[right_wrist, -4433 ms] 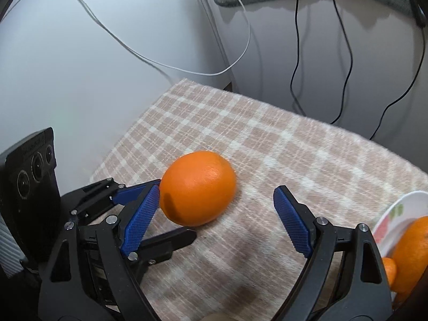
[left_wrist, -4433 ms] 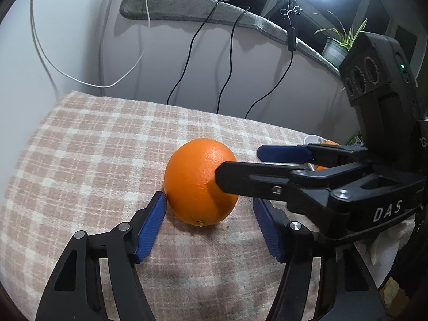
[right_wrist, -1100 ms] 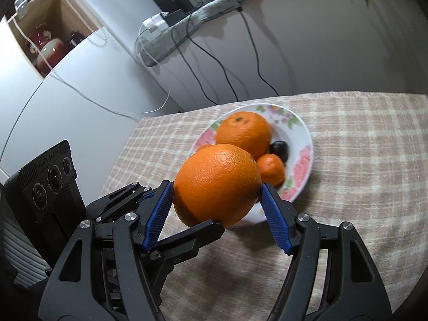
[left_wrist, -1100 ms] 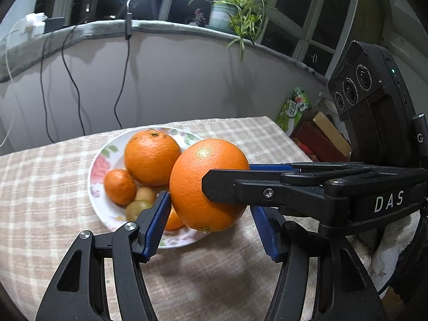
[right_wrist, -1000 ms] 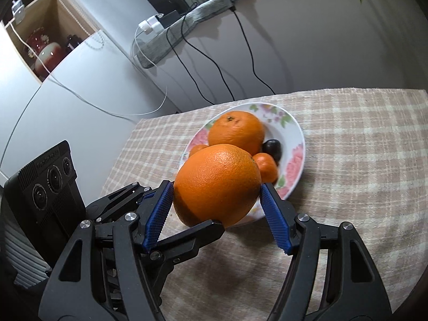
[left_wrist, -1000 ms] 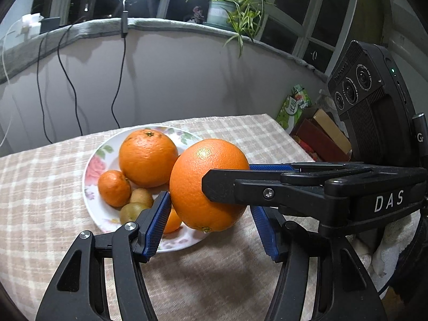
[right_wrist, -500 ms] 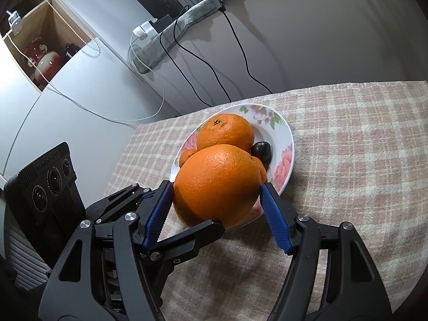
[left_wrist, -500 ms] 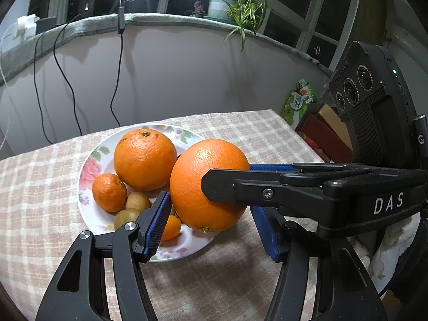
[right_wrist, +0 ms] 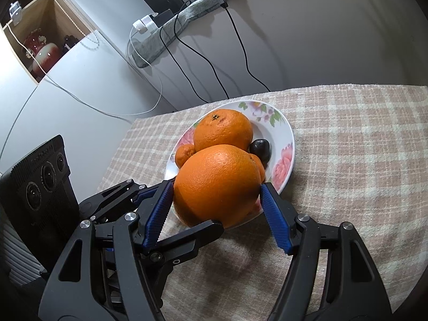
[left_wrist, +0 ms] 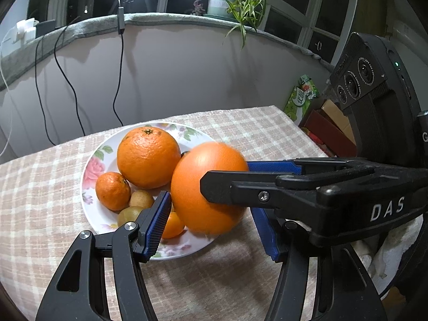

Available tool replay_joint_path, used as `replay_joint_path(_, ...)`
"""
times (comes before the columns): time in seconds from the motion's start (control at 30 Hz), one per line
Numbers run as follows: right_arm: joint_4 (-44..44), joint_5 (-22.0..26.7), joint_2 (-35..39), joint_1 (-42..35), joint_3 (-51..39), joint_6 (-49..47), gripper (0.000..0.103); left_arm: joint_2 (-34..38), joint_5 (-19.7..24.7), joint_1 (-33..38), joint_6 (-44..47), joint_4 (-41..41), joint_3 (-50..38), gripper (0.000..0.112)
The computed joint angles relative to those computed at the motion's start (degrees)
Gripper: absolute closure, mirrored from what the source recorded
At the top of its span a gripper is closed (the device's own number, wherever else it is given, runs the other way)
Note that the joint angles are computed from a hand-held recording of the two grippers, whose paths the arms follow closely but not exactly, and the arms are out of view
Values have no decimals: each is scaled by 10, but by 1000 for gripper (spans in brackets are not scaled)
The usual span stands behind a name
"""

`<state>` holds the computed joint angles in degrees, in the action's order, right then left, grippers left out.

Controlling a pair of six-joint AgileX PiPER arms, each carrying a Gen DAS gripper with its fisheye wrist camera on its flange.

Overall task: Organize fruits
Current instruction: 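Lower the large orange onto the plate and open the right tool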

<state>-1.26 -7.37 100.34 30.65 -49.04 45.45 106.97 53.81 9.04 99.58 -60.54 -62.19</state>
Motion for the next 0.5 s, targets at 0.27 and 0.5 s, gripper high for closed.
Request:
replay_joint_path(0.27,146,11,-11,6,-1,-149,33,-4,1,7,2,-1,-1,51)
replay_joint_path(0.5,258,14,-13,14,-2,-264,33,-5,2,13,6,-2,0,51)
